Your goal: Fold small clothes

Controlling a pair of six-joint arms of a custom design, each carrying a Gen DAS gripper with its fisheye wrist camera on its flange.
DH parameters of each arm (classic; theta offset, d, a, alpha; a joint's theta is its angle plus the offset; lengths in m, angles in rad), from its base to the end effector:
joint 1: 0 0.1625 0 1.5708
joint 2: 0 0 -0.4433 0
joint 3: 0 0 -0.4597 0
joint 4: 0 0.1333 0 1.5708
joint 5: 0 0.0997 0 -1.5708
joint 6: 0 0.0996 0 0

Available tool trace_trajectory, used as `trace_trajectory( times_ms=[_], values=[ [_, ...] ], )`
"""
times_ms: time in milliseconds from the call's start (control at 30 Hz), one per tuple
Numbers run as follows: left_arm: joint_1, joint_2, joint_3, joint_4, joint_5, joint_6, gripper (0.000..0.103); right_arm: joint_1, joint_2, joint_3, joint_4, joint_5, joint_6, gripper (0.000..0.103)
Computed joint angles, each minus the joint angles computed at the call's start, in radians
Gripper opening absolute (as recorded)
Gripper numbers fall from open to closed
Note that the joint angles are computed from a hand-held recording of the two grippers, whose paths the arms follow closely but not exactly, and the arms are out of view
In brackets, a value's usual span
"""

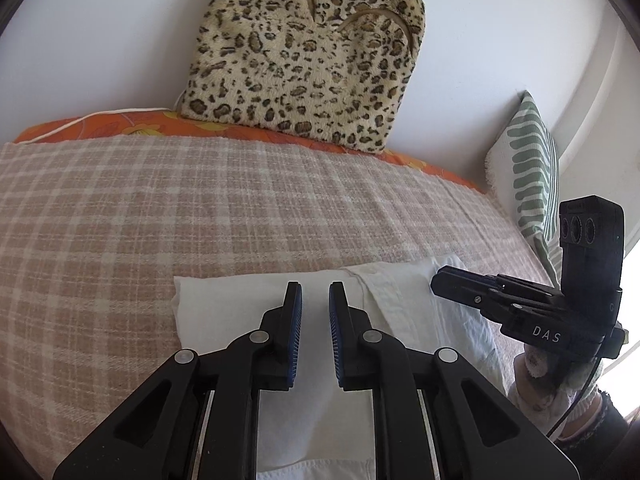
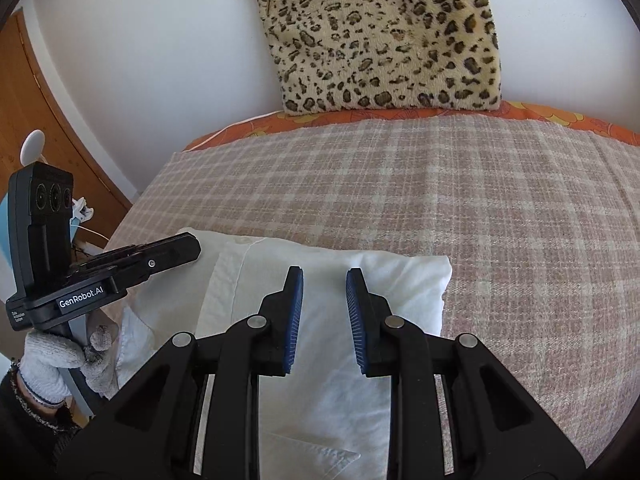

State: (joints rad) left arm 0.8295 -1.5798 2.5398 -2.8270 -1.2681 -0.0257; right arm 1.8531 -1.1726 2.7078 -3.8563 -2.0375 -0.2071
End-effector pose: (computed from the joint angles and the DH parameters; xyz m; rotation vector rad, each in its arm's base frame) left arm -0.1382 -0.3924 0.1674 0.9597 2.7565 -0.5702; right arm 0.1746 -0.2844 0.1146 0.3829 -2.5103 1.0175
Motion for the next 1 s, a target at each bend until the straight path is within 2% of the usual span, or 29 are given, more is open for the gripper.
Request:
trace_trajectory(
  times_ms=[100, 200, 300, 433, 533, 667, 767, 867, 933, 1000],
  values=[
    [0.008, 0.035, -0.005, 0.018, 0.034, -0.004, 0.012, -0.025, 0.023, -0.006, 0.003, -0.007, -0.011, 0.024],
    [0.018, 0.045, -0.007, 0.032, 0.041, 0.004, 0.012, -0.054, 0.055, -0.012, 0.016, -0.026, -0.020, 0.023],
    [0.043, 0.044, -0.009, 0.034, 0.021, 0.022, 0.013, -0.083, 0.048, 0.001, 0.014, 0.001, -0.031, 0.020],
    [0.032, 0.007, -0.028, 0.085, 0.019, -0.037, 0.012, -0.060, -0.039, 0.018, 0.081, 0.011, 0.007, 0.022],
    [0.008, -0.029, -0.027, 0.071, -0.013, -0.042, 0.012, -0.037, -0.090, 0.022, 0.103, 0.081, 0.009, 0.023],
    [-0.020, -0.024, -0.027, 0.065, 0.040, -0.035, 0.013, 0.033, -0.035, -0.036, 0.149, 0.056, -0.007, 0.024],
    [0.016, 0.010, -0.043, 0.079, 0.065, -0.059, 0.013, 0.045, 0.025, -0.076, 0.167, 0.027, -0.008, 0.024],
    [0.056, 0.036, -0.050, 0.088, 0.095, -0.056, 0.013, 0.018, 0.020, -0.083, 0.208, 0.047, 0.012, 0.024],
    [0.087, 0.040, -0.048, 0.067, 0.063, -0.043, 0.012, -0.002, 0.014, -0.089, 0.260, 0.041, 0.025, 0.024],
    [0.081, 0.036, -0.042, 0.065, 0.074, -0.027, 0.013, -0.023, 0.027, -0.084, 0.251, 0.052, 0.001, 0.023]
  ],
)
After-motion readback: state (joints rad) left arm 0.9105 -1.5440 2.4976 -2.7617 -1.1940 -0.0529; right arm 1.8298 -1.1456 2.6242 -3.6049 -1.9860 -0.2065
